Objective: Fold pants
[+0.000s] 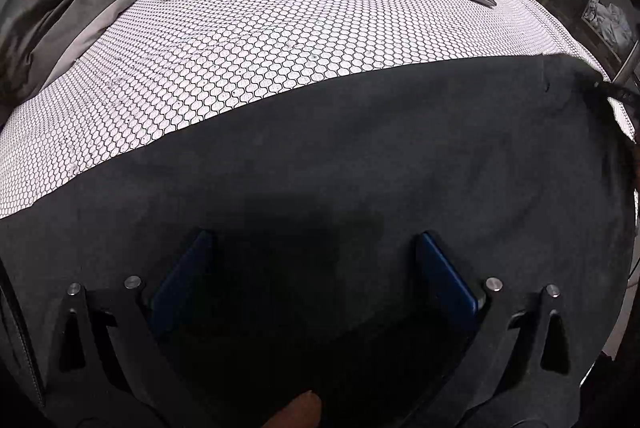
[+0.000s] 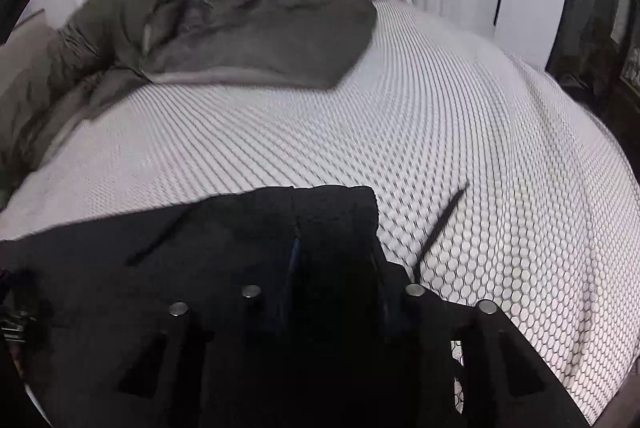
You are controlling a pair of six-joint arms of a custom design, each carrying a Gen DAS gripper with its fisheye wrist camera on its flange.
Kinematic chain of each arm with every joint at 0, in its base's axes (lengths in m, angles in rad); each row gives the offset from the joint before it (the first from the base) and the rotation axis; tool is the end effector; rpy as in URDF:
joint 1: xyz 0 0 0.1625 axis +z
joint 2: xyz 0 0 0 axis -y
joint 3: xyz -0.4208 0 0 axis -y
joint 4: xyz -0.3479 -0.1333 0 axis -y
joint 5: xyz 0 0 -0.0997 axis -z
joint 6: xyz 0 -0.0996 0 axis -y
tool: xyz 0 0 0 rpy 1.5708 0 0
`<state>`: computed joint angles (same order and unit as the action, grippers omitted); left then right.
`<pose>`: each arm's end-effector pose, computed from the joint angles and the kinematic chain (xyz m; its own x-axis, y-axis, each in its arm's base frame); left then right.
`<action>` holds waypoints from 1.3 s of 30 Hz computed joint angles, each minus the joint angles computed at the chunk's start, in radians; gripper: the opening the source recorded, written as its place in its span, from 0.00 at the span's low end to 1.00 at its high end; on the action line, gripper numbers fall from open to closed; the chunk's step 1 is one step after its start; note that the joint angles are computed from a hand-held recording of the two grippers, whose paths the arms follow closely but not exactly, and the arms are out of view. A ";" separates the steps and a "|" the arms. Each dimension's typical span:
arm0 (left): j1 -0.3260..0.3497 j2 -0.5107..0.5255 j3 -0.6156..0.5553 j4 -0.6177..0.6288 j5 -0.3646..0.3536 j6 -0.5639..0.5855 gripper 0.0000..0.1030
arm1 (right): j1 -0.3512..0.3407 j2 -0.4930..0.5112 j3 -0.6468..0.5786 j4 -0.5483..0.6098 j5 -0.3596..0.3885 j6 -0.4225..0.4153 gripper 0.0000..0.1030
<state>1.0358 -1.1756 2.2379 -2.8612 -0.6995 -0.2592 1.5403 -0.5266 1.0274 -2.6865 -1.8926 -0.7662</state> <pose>-0.0456 -0.4879 0.2071 -0.7479 -0.0414 -0.6625 0.3155 0.8560 -0.4096 0.0772 -0.8076 0.1873 -0.6965 -0.4139 0.5862 -0.6357 0.7348 -0.2365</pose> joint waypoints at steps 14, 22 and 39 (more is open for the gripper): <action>-0.135 -0.079 0.134 -0.045 -0.069 -0.008 0.99 | 0.066 -0.136 0.517 -0.662 -0.039 -0.281 0.92; -0.188 -0.235 0.298 0.118 0.036 -0.085 0.99 | 0.056 -0.153 0.771 -0.498 0.002 -0.363 0.93; -0.260 -1.074 0.354 1.006 0.235 -0.583 0.99 | 0.016 -0.185 0.699 -0.511 0.005 -0.299 0.99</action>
